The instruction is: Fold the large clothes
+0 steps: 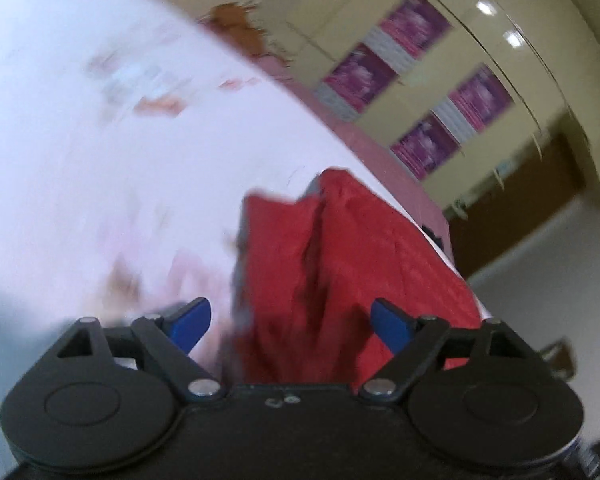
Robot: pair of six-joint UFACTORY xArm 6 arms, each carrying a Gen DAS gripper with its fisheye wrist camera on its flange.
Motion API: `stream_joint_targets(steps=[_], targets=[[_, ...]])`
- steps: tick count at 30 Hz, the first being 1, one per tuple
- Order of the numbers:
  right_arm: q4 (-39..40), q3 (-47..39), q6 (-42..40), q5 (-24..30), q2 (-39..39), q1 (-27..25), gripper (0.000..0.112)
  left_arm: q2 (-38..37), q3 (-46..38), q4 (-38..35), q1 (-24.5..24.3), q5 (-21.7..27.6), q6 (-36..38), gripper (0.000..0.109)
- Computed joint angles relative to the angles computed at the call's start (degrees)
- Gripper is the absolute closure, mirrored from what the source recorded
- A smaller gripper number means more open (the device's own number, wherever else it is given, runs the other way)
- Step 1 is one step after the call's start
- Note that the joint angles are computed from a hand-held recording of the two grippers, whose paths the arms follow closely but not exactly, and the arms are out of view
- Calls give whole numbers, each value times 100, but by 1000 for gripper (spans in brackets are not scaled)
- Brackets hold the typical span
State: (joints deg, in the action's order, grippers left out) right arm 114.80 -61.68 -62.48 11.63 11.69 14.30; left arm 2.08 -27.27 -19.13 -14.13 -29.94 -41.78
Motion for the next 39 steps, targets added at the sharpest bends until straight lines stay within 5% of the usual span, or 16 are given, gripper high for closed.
stream_joint_targets(steps=[2, 7, 11, 14, 16, 17, 23, 31, 39], targets=[[167, 339, 163, 352, -176, -22, 33, 170, 147, 545, 61, -493, -827, 21], [490, 209, -3, 507, 24, 173, 33, 805, -350, 1009, 309, -805, -1244, 22], [943, -403, -350, 418, 550, 265, 33, 1303, -811, 1565, 636, -908, -1802, 38], [1113, -772, -600, 234, 833, 338, 38, 1484, -1066, 1764, 776, -817, -1905, 41], [817, -960, -360, 134, 1003, 391, 62, 1548, -1156, 1571, 740, -746, -1703, 51], [699, -1029, -212, 149, 1082, 388, 66, 1546, -1182, 1479, 723, -654, -1566, 62], [365, -1082, -422, -219, 1052, 563, 94, 1257, -1251, 877, 504, 0, -289, 84], [19, -871, -266, -398, 770, 653, 98, 780, -1077, 272, 210, 238, 561, 90], [-157, 246, -420, -306, -257, 535, 98, 37, -501, -1606, -839, 194, 1692, 90]])
